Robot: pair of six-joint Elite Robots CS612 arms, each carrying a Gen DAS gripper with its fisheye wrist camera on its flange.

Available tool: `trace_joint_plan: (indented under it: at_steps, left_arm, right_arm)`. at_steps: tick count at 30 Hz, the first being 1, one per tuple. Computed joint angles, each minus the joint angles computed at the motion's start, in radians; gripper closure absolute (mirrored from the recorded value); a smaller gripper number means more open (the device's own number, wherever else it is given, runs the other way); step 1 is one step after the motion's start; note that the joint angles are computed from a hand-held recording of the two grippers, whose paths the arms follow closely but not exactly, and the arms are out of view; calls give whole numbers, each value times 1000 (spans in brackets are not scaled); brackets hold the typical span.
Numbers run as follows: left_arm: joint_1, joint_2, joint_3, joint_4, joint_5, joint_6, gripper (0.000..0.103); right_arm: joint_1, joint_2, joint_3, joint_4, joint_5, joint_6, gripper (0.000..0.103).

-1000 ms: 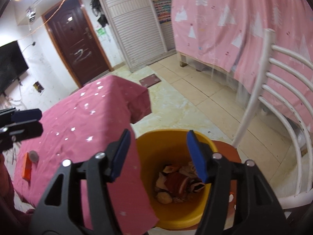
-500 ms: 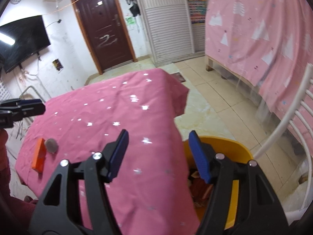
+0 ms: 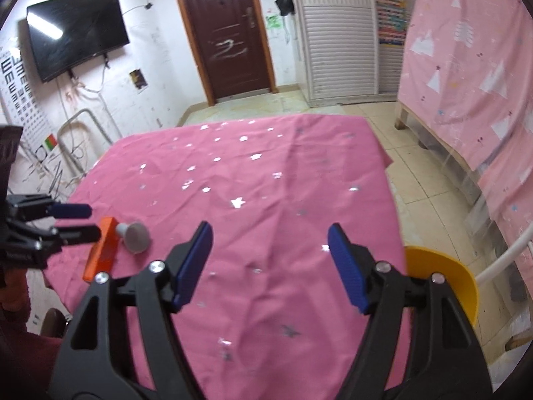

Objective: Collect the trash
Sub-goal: 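Move both open tools back over the table toward the orange tube and grey bottle, then grasp the orange tube with the left tool while the right tool grasps the grey bottle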

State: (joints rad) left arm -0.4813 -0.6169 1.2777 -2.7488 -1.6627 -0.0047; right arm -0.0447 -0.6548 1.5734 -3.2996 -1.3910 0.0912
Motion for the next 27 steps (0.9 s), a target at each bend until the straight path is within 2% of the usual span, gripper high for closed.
trace_joint_plan:
  at_steps: [8,18,27]
  left_arm:
    - [8,3,29,0,-51,-5,49]
    - [5,22,18,39,-18,-8,50]
    - [11,23,27,-3,-4,-16,85]
  right_arm:
    - [29,12,-39,47,24,-43,34]
    - [51,24,-77,109,31,-87,34]
    - [67,43,-121,170,63,-117,34]
